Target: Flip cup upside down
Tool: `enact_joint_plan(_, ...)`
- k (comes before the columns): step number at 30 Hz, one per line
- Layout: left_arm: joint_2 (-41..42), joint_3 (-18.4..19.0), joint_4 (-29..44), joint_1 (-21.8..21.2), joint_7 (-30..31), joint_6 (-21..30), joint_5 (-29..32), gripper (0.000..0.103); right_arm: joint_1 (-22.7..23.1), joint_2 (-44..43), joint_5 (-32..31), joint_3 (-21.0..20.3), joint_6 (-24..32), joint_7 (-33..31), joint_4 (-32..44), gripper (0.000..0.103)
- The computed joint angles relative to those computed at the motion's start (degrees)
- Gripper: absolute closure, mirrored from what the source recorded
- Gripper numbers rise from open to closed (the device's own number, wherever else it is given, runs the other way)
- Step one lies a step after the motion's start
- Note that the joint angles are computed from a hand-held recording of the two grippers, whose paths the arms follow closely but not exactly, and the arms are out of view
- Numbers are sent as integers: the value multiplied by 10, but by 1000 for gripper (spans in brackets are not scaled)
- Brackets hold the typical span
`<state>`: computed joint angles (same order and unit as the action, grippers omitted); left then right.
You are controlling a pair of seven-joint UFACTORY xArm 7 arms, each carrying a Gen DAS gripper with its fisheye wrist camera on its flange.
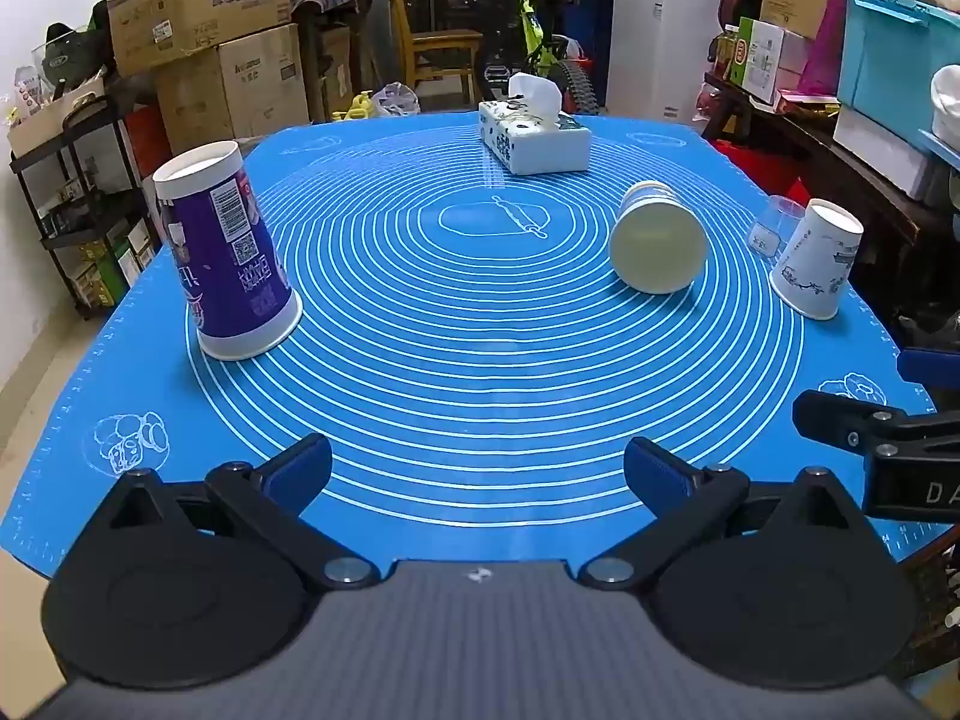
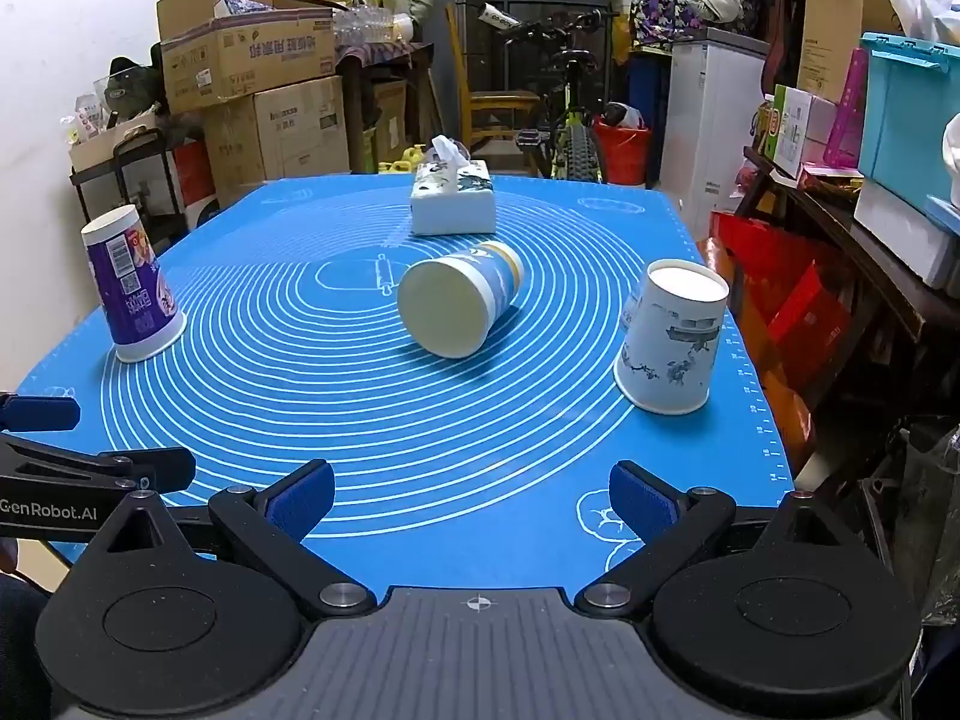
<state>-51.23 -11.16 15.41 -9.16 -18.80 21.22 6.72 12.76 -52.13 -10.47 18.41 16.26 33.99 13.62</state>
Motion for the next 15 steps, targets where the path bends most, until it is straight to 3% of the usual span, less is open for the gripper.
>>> enact_joint_plan(3,-7,1,-4,0,2,1,2,1,1,0,0,-1,0,0,0,5)
enact_joint_plan(4,4,-17,-3,7,-12,-7,4,1,1,0,0,-1,1,0,0,5)
enact_joint_plan(15,6,-12,-2,4,-19,-8,13,1,2,1,1,-3,2,-2,0,5)
